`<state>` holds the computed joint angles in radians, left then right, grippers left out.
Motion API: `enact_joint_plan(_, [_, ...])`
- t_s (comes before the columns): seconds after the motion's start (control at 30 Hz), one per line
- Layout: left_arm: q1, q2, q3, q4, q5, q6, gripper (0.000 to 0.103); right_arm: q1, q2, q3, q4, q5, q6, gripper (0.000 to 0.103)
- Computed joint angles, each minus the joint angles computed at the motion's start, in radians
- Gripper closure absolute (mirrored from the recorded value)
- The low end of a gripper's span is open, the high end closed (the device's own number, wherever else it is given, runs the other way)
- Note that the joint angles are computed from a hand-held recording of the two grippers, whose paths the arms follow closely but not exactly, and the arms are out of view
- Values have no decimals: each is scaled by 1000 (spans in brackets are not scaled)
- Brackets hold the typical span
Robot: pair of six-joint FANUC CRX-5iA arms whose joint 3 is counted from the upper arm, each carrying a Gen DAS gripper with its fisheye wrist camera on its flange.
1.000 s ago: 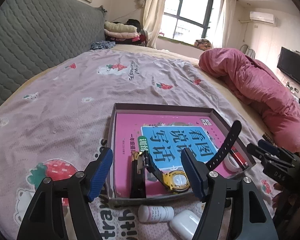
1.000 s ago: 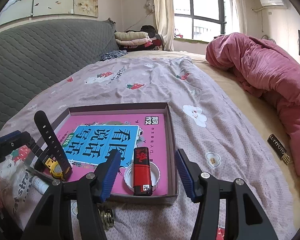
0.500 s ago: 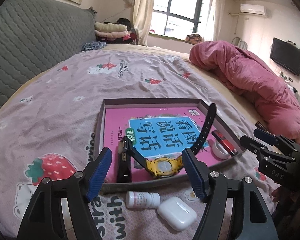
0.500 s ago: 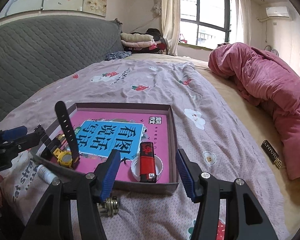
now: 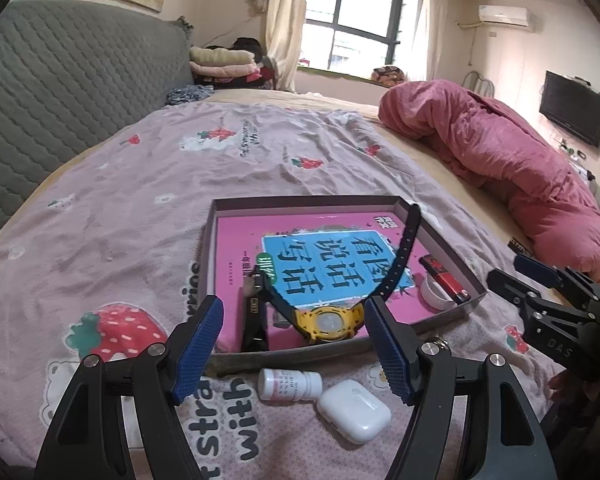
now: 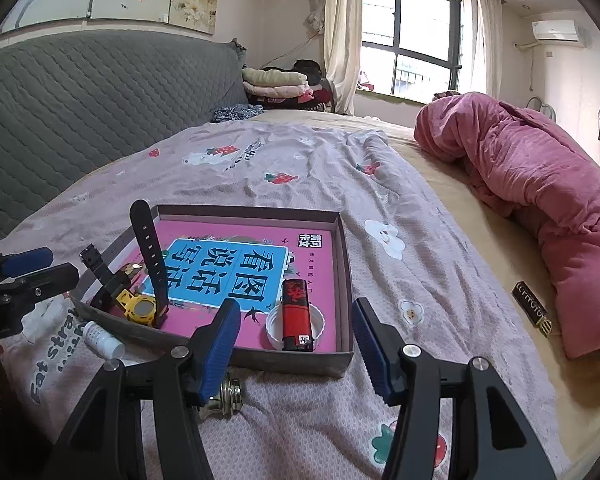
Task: Organize rigid objects
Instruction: 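Withdraw both tools from the tray toward the remaining items, then move right tool toward brass spool while left tool moves toward white pill bottle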
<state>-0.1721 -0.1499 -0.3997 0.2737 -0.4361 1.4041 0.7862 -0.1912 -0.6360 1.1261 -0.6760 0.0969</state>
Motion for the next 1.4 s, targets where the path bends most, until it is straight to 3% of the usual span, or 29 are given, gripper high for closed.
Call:
enact_joint_plan(0.63, [11, -69, -2, -72, -53, 43, 29, 59, -71, -23, -44, -25, 8, 46])
enact_joint_plan(1.4, [17, -100, -21, -28, -146, 2, 29, 140, -67, 12, -214, -83, 133, 46])
